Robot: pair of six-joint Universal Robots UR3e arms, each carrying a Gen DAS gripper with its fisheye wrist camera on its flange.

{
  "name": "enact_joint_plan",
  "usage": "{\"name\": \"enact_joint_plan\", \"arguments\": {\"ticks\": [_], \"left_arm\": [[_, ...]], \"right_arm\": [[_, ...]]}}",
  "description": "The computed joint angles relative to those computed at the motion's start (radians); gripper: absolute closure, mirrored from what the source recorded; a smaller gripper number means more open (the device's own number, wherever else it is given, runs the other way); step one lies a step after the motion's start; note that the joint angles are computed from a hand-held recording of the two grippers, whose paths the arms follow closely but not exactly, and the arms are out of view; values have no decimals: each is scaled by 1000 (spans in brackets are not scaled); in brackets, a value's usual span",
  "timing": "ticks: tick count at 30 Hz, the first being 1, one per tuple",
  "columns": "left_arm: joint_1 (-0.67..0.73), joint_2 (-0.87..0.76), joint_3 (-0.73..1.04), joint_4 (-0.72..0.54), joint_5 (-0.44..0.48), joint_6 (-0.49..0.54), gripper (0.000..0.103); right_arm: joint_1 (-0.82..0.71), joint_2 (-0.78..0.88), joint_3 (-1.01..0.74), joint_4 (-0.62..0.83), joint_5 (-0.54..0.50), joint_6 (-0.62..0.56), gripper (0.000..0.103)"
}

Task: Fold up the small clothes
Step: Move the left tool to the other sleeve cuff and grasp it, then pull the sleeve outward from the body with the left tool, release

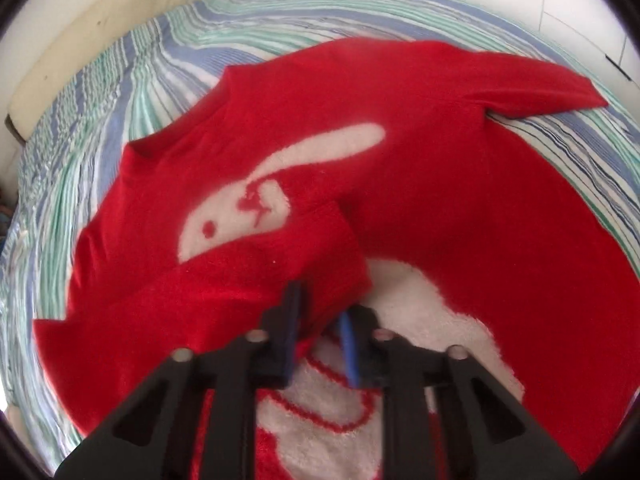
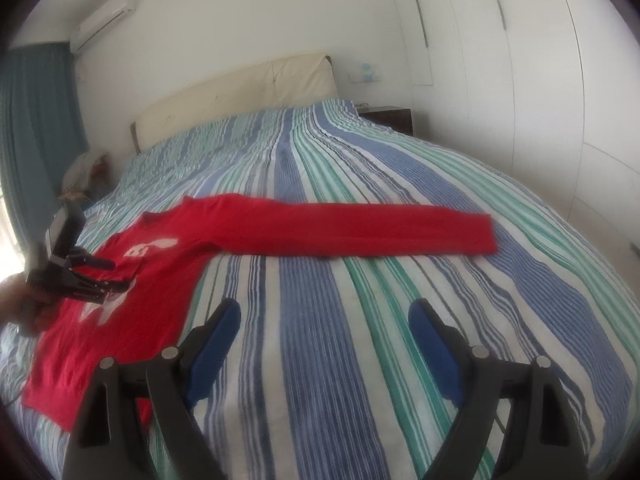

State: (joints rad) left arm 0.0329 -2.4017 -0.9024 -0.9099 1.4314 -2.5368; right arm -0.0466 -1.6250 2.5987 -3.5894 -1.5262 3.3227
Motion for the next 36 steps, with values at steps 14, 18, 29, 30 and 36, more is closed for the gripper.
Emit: {"name": "enact_joint_plan", "arguments": {"ticks": [14, 18, 29, 30, 36], "left_arm": [[798, 367, -427, 218, -221, -525, 100], [870, 331, -562, 343, -181, -601, 100], [986, 370, -805, 530, -254, -697, 101], [997, 373, -812, 534, -265, -705, 101], [1018, 365, -803, 533, -267, -697, 101]], "right_arm": [[86, 59, -50, -17, -42, -35, 18], [142, 102, -92, -12, -92, -39, 18], [219, 187, -143, 4, -213, -56, 18], [218, 192, -147, 9, -216, -52, 18], [226, 209, -156, 18, -236, -53, 18]]}}
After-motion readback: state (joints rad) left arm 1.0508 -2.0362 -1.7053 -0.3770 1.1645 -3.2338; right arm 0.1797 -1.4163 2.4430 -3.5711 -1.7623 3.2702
